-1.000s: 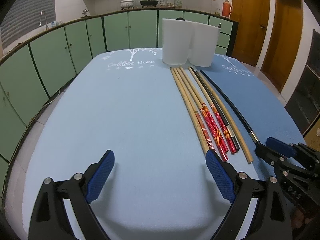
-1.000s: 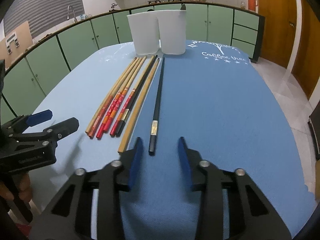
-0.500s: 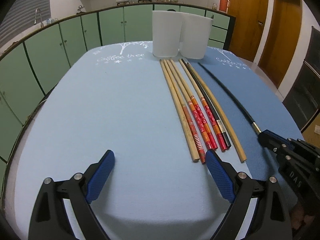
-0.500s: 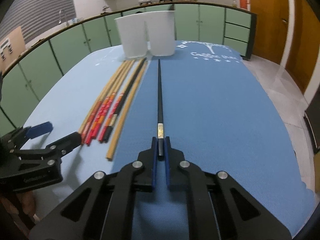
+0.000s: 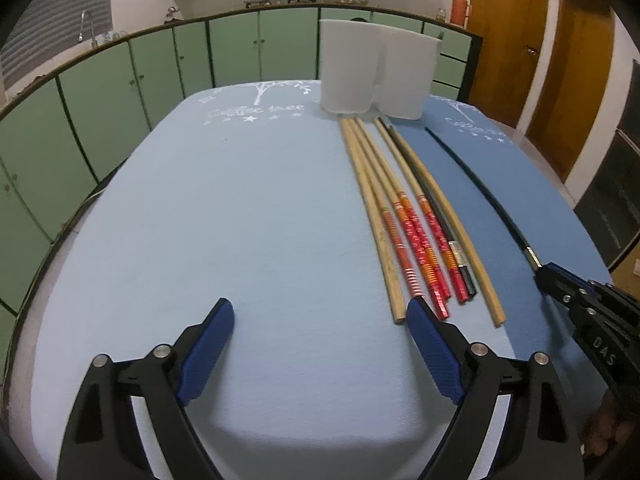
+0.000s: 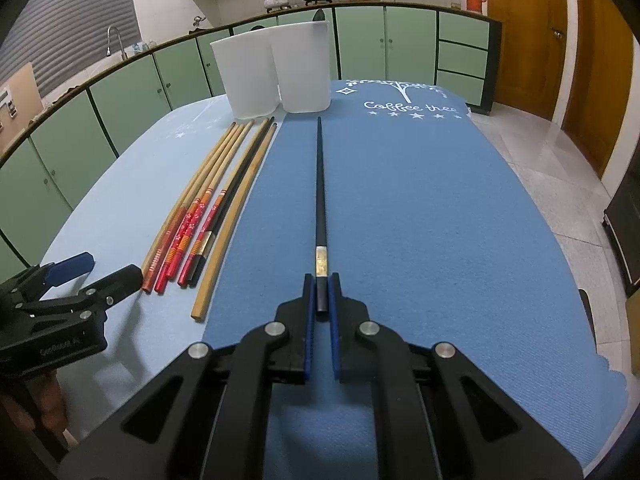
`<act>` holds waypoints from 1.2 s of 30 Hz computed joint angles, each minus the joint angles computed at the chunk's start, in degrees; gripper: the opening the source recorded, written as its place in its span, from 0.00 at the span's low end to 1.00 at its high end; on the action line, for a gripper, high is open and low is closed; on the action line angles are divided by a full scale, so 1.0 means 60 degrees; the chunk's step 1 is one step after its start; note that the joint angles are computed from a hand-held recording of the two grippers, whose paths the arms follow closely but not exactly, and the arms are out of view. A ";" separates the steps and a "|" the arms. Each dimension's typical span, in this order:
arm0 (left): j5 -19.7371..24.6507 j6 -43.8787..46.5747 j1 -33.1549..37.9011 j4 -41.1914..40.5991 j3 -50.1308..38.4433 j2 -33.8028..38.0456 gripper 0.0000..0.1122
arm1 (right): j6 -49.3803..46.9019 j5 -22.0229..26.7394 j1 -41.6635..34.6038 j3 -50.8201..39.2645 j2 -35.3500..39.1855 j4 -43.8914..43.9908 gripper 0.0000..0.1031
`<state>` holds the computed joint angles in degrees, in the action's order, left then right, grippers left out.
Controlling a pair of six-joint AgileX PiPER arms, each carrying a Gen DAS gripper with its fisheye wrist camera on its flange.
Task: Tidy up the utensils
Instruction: 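Grasp a plain wooden chopstick with the left tool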
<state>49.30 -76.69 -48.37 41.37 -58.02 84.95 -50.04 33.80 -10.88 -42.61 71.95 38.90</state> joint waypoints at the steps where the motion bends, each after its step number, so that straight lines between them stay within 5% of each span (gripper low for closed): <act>1: 0.0042 -0.0031 0.0025 -0.0014 -0.0006 0.0000 0.77 | 0.0002 -0.0007 0.0005 0.0002 0.0001 -0.0005 0.06; 6: 0.0080 0.0089 0.0021 -0.0106 -0.0202 0.0178 0.77 | -0.0032 -0.0019 0.0005 -0.0011 0.0022 -0.0034 0.06; 11: 0.0181 0.0214 0.0014 -0.0053 -0.0463 0.0432 0.64 | -0.0032 -0.0025 0.0008 -0.0047 0.0080 -0.0038 0.06; 21: -0.0072 0.0188 0.0091 0.0045 -0.0524 0.0430 0.08 | 0.0119 0.0008 0.0129 -0.0195 0.0212 -0.0164 0.06; 36: 0.0391 0.0340 -0.0110 0.0246 -0.0874 -0.0419 0.06 | -0.0363 0.0828 -0.0416 -0.0776 -0.0192 0.0277 0.06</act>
